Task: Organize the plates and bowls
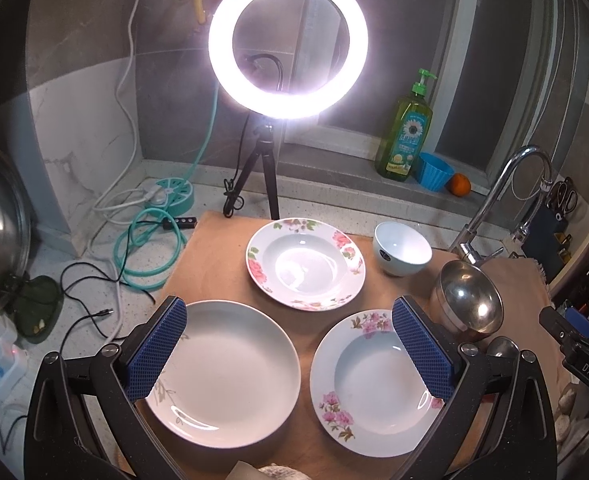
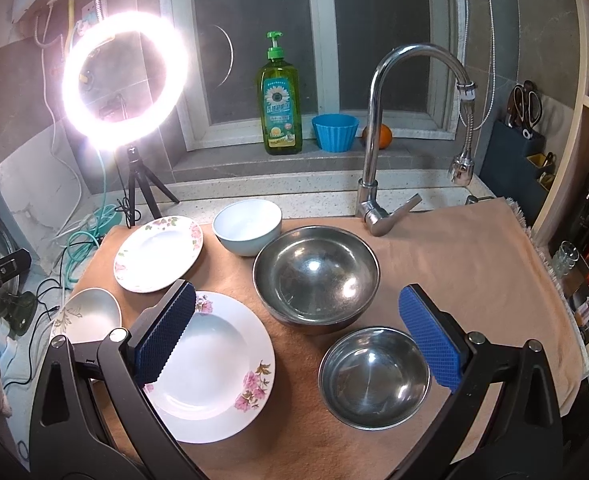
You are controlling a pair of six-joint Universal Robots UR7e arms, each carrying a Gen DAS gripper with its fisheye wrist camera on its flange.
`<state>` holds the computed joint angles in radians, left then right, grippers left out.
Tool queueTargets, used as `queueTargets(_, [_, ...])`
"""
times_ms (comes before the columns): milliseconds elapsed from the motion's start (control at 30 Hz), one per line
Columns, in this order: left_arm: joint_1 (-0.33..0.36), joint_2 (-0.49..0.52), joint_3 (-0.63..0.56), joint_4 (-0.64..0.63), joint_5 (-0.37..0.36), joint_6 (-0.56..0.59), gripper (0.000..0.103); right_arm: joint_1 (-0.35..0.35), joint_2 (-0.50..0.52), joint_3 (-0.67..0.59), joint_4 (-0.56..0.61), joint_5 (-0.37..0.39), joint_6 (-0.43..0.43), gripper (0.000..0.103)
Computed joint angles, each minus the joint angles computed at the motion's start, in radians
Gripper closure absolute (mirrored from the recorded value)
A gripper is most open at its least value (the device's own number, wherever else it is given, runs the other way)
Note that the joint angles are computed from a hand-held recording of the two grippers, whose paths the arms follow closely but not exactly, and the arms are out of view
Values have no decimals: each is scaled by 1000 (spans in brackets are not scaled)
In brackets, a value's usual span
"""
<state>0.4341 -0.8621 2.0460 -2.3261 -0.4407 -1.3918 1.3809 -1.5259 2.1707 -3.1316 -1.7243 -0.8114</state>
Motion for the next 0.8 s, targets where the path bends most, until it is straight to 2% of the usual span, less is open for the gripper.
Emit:
queueTargets(200, [23, 13, 4, -47, -44, 58, 1, -15, 13, -8, 33, -21, 8, 0])
queueTargets(333, [48, 21, 19, -139, -93, 123, 3, -39, 5, -6, 77, -11, 10, 0])
queueTargets(500, [81, 34, 23, -232, -160, 208, 17, -75, -14, -1, 144, -2, 23, 6])
queueTargets(633, [109, 62, 17, -306, -218, 285, 28, -109, -34, -7, 250, 4, 48, 24])
queueTargets(700, [129, 73, 11, -341, -265, 325, 40, -127, -44, -12, 321, 11, 65, 31])
queueTargets(800, [149, 88, 2, -378, -319, 375, 44, -151, -51, -7, 391, 19, 80, 42])
